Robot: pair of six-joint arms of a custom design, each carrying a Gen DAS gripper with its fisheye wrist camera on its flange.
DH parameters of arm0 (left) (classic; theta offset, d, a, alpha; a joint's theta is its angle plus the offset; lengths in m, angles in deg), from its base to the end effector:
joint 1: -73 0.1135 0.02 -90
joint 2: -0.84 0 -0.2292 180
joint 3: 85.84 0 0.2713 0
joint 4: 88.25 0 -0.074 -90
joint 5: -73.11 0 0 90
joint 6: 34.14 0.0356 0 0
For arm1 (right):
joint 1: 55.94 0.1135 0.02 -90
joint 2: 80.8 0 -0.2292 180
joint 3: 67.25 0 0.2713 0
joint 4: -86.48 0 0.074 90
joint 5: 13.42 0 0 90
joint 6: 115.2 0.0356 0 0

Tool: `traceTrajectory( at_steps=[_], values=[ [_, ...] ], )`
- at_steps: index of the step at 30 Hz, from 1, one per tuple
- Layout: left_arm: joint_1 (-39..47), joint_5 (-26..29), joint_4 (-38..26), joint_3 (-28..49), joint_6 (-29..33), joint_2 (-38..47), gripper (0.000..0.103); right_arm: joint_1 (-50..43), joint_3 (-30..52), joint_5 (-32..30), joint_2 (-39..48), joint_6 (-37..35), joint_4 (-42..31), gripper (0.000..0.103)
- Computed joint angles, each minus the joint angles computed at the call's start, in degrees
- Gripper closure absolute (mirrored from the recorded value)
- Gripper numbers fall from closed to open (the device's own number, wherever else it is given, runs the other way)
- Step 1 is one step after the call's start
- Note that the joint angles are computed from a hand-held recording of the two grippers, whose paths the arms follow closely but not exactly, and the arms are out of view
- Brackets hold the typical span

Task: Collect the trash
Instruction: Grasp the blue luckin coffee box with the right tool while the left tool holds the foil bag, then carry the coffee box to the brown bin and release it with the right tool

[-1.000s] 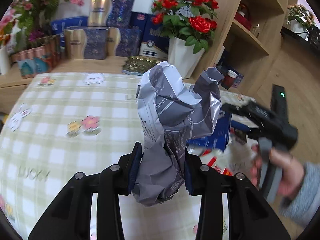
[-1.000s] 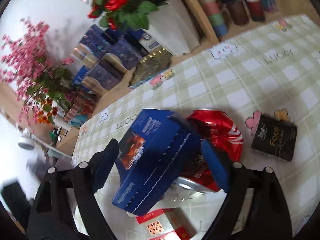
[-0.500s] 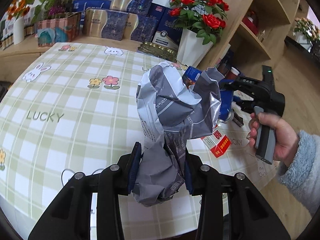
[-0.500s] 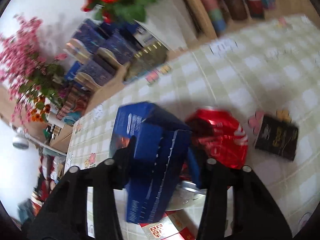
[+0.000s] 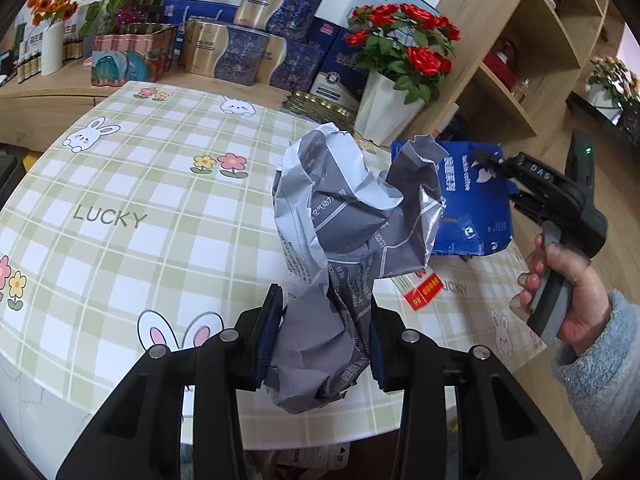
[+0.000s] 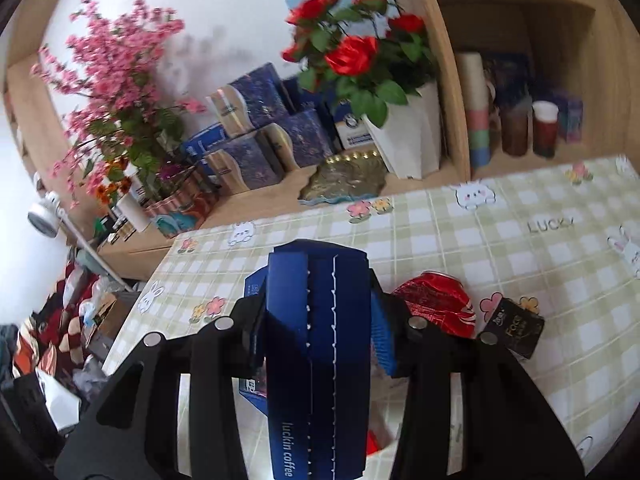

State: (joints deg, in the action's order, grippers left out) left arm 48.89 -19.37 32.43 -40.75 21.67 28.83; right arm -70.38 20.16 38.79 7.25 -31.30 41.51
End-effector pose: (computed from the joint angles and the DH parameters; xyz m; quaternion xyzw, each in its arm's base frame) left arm 0.1449 -0.0632 0.2272 -0.0890 0.9098 -0.1799 0.3632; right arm 0.3492 -0.0674 0.2666 -0.0583 0.8826 0.2313 0.4051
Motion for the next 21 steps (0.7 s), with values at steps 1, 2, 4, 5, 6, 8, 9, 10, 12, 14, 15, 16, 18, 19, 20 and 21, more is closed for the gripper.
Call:
traceTrajectory(
  at_steps=[1,2,4,5,6,8,9,10,12,14,15,16,18,19,20,21],
  values=[
    [-0.95,-0.11,-0.66,0.11,-0.51,-0.68,0.065,-0.82,-1.12,-0.99,-1.86,-0.71,-0.55,0.059],
    [-2.09,-0.52,-1.35,0.28,-1.12,-1.15,0.065,-1.53,-1.69,-1.82,-3.19,-1.66,-1.65,0.059],
    [-5.41,-2.61,-3.02,0.91,-2.43,-1.96,0.065,-3.06,-3.28,-2.90,-6.24,-3.91,-3.62,0.059],
    [-6.59,-3.32,-3.50,1.10,-2.95,-2.23,0.065,-4.04,-4.16,-3.57,-7.89,-5.01,-4.79,0.059],
    [-8.01,-4.11,-4.18,1.35,-3.65,-2.67,0.065,-4.75,-4.78,-4.03,-9.01,-5.62,-5.65,0.059],
    [-11.45,-6.23,-5.80,2.15,-5.27,-3.37,0.065,-7.50,-6.19,-5.96,-11.92,-7.10,-8.83,0.059],
    [-12.42,-6.81,-6.33,2.52,-5.72,-3.48,0.065,-9.11,-6.80,-7.12,-13.22,-7.77,-10.48,0.059],
    [-14.40,-8.05,-7.21,3.06,-6.72,-3.76,0.065,-10.30,-7.34,-7.93,-14.29,-8.48,-11.77,0.059],
    [-17.80,-10.26,-8.53,3.90,-8.65,-4.06,0.065,-13.77,-8.22,-9.99,-16.77,-11.37,-16.07,0.059],
    [-20.52,-11.90,-9.49,4.54,-10.43,-4.28,0.065,-16.45,-8.54,-11.33,-18.42,-14.88,-20.22,0.059],
    [-22.76,-13.00,-10.17,4.90,-12.31,-4.75,0.065,-17.50,-8.83,-11.92,-19.17,-16.50,-21.94,0.059],
    [-24.39,-13.79,-10.63,5.24,-13.76,-5.03,0.065,-19.26,-8.93,-12.92,-20.08,-19.50,-24.98,0.059],
    [-29.13,-16.61,-11.97,6.33,-17.28,-5.09,0.065,-22.52,-9.06,-14.14,-21.70,-25.51,-30.57,0.059],
    [-32.40,-18.64,-12.91,7.19,-19.44,-4.54,0.065,-23.88,-9.31,-14.64,-22.47,-28.00,-32.95,0.059],
    [-35.39,-20.57,-13.86,7.93,-21.52,-3.94,0.065,-25.52,-9.29,-15.22,-22.87,-30.91,-35.89,0.059],
    [-38.03,-22.19,-14.75,8.60,-23.40,-3.42,0.065,-27.34,-9.32,-15.80,-23.15,-34.15,-39.19,0.059]
  ],
)
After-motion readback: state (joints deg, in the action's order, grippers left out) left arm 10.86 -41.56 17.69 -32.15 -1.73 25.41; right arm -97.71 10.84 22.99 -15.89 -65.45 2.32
